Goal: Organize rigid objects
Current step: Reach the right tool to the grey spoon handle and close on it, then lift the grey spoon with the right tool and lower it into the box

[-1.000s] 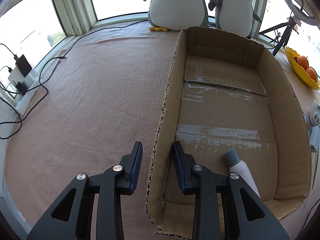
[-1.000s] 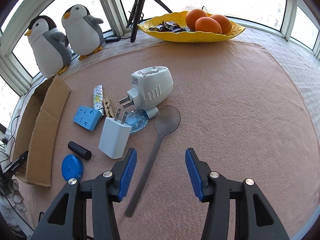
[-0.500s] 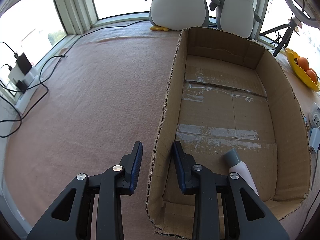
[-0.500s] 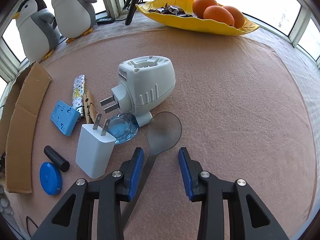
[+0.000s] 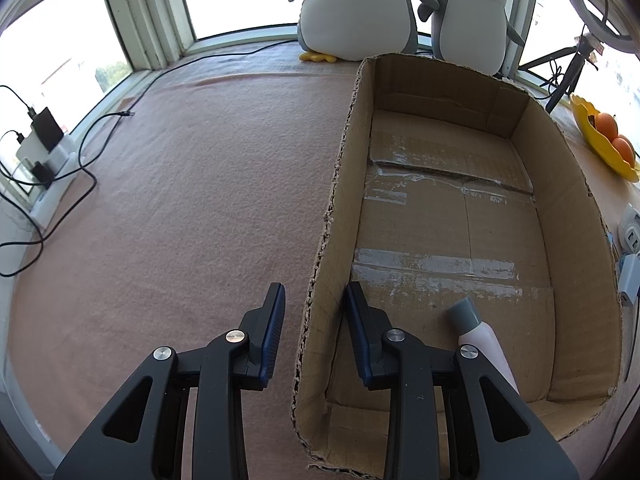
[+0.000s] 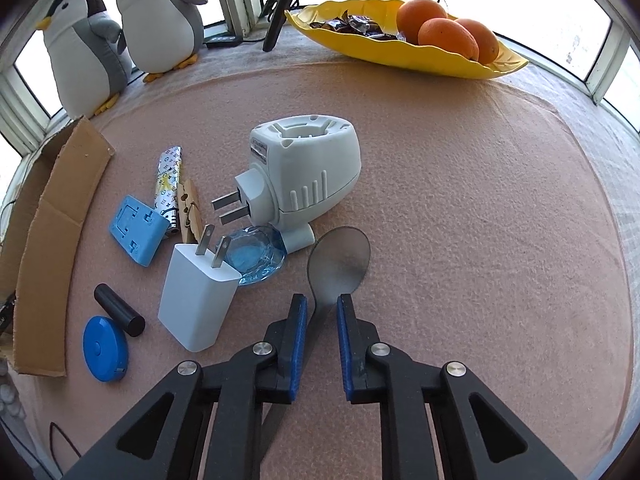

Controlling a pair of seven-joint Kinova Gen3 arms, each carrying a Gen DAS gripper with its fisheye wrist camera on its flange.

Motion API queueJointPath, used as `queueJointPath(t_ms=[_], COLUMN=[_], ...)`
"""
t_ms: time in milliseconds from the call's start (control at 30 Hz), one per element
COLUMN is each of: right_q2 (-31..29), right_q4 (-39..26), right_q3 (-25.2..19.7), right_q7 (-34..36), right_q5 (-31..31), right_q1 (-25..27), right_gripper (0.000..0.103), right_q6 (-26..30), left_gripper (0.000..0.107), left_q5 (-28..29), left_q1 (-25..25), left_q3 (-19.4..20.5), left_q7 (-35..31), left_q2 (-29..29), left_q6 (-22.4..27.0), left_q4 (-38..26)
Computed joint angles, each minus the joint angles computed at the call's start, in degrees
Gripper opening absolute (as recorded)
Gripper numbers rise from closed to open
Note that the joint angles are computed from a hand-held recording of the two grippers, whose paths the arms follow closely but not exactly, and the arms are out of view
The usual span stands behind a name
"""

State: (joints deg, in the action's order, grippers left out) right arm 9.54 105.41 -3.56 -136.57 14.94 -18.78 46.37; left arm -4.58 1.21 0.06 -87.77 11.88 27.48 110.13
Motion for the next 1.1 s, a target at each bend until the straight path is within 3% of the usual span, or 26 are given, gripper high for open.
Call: queueJointPath(t_ms=[133, 433, 800, 1100], right_q2=[-2.52, -4.82, -7.55, -7.74], right_q4=[2.65, 5.56, 5.16, -0.33], right_q3=[0.02, -0.35, -1.48, -3.44], right_q7=[0.73, 1.75, -0.94, -2.16], right_q5=[-2.42, -6.24, -2.91, 1.01], right_q1=[1.60, 3.83, 3.35, 1.10], right_gripper=[0.006, 0.004, 0.003, 0.003], right_q6=[-2.98, -6.32, -6.07, -5.33], left_gripper=[0.030, 0.030, 0.030, 0.030], left_q5=[-0.37, -0.44, -0.27, -0.01], left_q1=[0.24, 0.18, 0.06, -0.09], left_q3=[-0.09, -0.02, 0.04, 0.10], left_q7=[0.41, 0.36, 0.32, 0.14], left_q2=[-0.02, -0.02, -0.01, -0.01], left_q6=[0.02, 0.05, 0.10, 0.15], left_q4=[0.00, -0.04, -0.11, -0.16])
